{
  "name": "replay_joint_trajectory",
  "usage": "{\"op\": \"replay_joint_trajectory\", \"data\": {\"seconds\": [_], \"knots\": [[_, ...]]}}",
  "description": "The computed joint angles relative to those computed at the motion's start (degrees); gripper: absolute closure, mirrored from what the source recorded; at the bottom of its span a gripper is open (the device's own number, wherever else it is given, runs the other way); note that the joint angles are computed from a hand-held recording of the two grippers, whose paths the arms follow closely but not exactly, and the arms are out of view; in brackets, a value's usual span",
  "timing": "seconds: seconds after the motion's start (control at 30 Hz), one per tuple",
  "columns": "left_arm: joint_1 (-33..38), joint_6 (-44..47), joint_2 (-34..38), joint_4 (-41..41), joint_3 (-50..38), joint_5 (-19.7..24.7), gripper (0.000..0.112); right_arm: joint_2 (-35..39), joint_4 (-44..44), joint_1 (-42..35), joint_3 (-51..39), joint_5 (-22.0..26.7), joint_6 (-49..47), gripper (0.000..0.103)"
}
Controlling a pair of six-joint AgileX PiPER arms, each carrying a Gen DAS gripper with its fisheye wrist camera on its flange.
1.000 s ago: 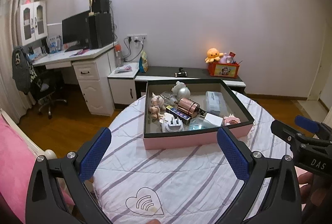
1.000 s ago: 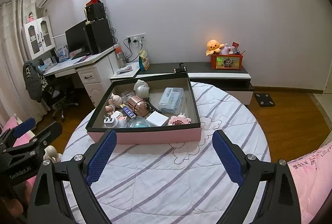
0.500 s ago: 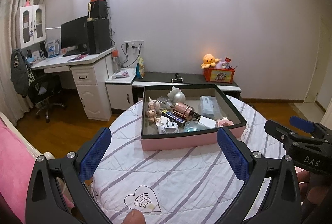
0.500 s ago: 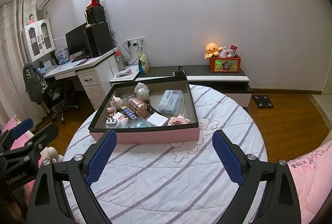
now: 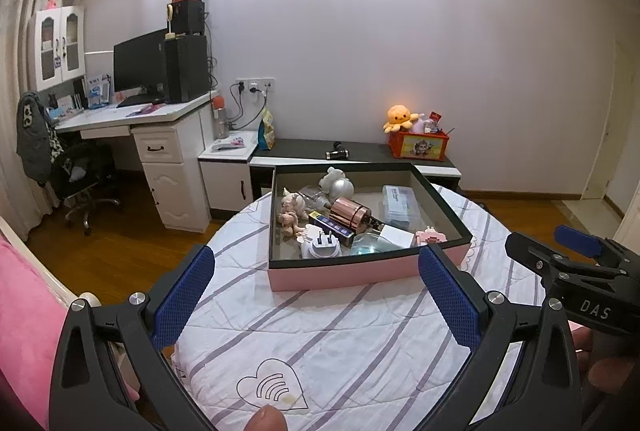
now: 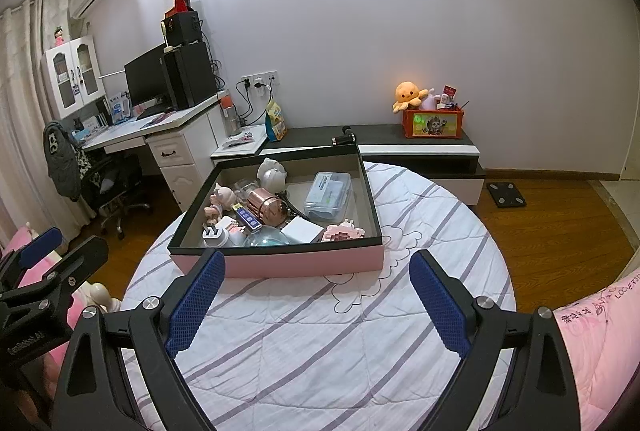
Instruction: Organize rigid objects
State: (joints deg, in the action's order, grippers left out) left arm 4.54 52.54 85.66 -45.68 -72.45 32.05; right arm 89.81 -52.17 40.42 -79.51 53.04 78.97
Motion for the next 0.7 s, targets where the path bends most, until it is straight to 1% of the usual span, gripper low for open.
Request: {"op": "replay_joint_trajectory", "data": {"seconds": [0.33, 0.7], "knots": [[-0.2, -0.1, -0.1, 0.0, 0.2, -0.6, 0.009, 0.0, -1.1, 0.3, 0.0, 0.4, 0.9, 0.008], [-0.5, -0.4, -0.2, 0.3, 0.2, -1.0, 0.009, 0.3, -5.1, 3.0, -0.9, 3.5, 4.7, 0.008]]}}
